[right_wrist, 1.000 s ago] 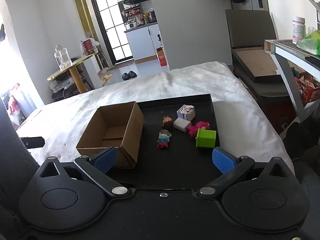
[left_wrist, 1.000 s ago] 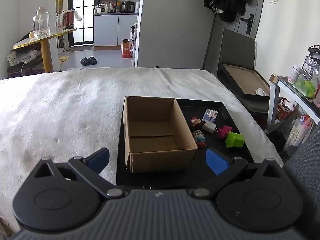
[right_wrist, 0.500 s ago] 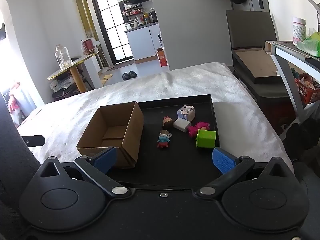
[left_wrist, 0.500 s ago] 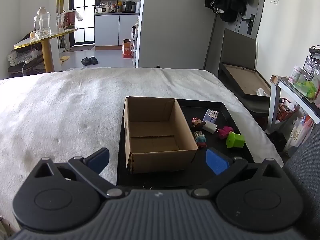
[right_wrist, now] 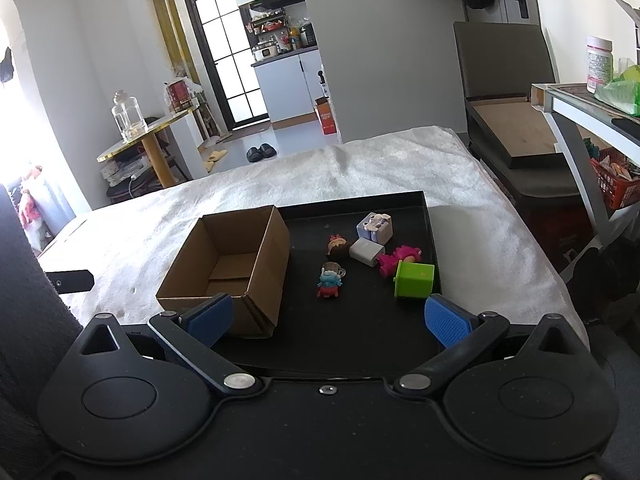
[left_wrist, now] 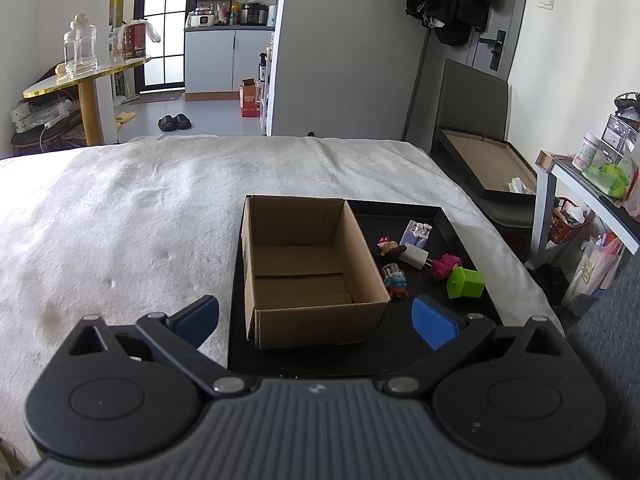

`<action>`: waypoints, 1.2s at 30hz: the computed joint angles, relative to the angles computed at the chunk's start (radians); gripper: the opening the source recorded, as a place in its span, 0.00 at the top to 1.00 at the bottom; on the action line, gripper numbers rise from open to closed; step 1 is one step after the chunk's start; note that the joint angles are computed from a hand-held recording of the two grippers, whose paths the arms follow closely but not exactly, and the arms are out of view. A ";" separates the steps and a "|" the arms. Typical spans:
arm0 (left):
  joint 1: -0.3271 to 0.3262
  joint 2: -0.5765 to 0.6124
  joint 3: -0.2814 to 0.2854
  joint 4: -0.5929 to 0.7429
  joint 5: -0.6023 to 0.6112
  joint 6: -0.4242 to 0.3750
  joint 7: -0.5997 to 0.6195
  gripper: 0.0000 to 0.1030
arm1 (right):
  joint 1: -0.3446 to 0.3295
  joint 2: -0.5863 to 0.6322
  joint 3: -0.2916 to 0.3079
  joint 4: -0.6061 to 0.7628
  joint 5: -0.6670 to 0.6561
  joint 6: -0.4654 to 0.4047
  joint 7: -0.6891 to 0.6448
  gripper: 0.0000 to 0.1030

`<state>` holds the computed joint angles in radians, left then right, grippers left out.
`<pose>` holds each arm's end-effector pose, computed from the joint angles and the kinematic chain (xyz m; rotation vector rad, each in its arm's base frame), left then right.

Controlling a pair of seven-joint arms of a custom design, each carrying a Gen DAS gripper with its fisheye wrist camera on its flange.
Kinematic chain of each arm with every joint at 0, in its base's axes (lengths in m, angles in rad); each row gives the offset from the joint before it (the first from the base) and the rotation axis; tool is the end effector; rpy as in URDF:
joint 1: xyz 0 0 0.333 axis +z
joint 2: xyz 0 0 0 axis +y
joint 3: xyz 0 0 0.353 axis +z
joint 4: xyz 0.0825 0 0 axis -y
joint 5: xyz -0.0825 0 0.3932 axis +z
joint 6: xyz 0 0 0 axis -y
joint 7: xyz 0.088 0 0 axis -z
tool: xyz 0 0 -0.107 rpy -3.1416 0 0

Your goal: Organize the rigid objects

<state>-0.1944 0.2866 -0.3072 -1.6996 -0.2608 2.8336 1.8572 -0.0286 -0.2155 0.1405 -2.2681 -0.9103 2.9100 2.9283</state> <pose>0.6393 -0.3032 0.5657 -1.2905 2.2356 -1.1326 0.5108 0.1111 0.5594 -1.2390 1.9306 -0.7771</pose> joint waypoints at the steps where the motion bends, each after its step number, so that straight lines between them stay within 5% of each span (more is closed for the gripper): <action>1: 0.001 0.001 -0.002 0.002 -0.002 -0.001 0.003 0.01 | 0.001 0.000 -0.001 0.000 0.001 0.001 -0.001 0.00; 16: 0.014 0.023 -0.036 0.031 -0.071 -0.025 0.106 0.01 | -0.018 0.027 -0.006 0.003 -0.043 0.096 0.026 0.00; 36: 0.001 0.023 -0.029 0.038 -0.077 -0.034 0.111 0.01 | -0.040 0.024 0.009 -0.005 -0.035 0.112 0.030 0.00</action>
